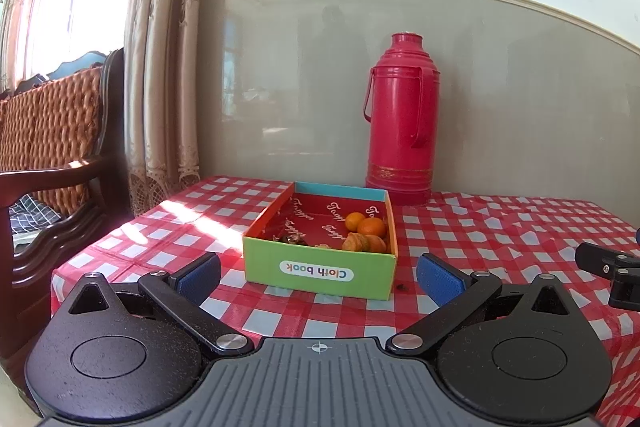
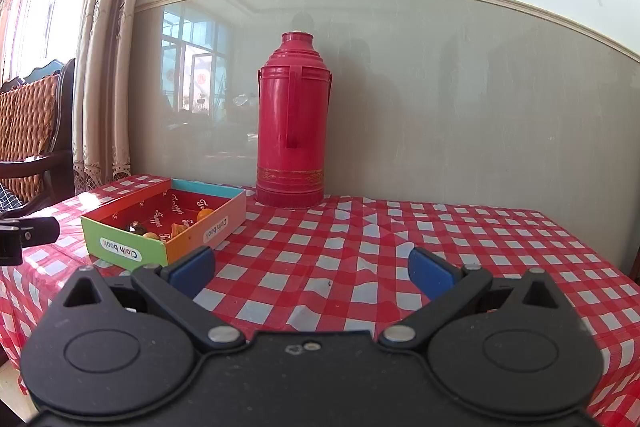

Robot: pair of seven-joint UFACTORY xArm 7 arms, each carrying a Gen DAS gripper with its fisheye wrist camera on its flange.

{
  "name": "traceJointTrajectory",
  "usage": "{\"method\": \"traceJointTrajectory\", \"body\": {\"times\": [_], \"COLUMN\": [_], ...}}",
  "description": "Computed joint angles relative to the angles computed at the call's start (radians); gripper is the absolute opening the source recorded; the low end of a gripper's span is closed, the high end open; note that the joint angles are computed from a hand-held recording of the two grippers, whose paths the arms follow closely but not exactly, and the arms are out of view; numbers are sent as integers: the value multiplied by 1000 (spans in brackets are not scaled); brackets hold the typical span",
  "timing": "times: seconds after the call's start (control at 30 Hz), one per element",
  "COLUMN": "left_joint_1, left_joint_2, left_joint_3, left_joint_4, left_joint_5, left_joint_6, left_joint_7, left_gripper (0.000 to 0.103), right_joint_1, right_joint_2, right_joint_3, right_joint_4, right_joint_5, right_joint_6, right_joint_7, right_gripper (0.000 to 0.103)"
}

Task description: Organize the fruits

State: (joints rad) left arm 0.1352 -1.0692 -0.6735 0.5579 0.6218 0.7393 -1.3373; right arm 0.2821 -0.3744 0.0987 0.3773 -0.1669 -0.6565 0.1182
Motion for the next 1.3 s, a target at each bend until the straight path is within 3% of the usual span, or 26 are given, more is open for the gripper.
{"method": "traceJointTrajectory", "body": {"times": [1.3], "left_joint_1": [6], "left_joint_2": [-6], "left_joint_3": [-11], "left_joint_4": [-3], "left_joint_5": [28], "left_joint_6": [-32], "left_joint_7": [9], "left_gripper": [103], "right_joint_1": [0], "right_joint_2": [-1], "right_joint_3": [-2], "right_joint_4": [0], "right_joint_5": [-3], "right_joint_6": [1], "right_joint_7": [4], "right_gripper": [97]}}
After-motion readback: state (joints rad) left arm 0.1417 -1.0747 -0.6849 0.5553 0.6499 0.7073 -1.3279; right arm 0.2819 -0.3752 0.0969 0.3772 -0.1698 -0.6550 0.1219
